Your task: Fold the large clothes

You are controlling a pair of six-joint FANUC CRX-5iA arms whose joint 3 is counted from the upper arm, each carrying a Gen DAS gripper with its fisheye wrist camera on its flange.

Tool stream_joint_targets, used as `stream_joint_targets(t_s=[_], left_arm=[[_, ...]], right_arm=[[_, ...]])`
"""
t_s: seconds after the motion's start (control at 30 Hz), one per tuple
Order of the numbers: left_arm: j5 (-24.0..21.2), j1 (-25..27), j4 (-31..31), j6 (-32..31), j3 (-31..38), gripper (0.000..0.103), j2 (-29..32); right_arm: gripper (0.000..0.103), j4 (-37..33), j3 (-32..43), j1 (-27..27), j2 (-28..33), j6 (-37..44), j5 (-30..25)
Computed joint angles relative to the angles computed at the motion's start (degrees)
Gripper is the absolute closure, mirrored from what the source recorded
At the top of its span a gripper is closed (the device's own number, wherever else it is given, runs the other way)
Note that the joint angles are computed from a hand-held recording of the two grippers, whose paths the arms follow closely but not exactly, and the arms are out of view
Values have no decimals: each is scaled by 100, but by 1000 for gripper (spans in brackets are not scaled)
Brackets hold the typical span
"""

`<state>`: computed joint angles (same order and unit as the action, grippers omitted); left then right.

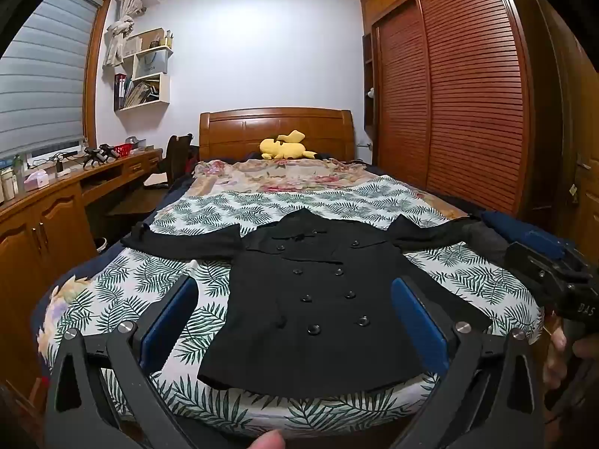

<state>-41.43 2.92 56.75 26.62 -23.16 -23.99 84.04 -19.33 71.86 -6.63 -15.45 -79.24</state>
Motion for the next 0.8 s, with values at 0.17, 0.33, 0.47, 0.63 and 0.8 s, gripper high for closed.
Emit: stream_joint_targets(t_s=[0.17,0.33,0.47,0.63,0.8], left_arm=[[81,-36,96,-42,-56,0,-19],[85,-54,82,14,-57,0,-76],[43,0,102,-10,-58,0,-82],[35,12,113,-2,-58,0,-76],[94,-8,170,-48,-76,0,-60]], right_arm=[[0,-30,1,16,-5,-6,-4],[0,-28,105,18,83,8,-7],[0,-17,20,13,-2,6,21],[0,-42,34,23,-4,55,6],[0,-44,35,24,-4,55,4]])
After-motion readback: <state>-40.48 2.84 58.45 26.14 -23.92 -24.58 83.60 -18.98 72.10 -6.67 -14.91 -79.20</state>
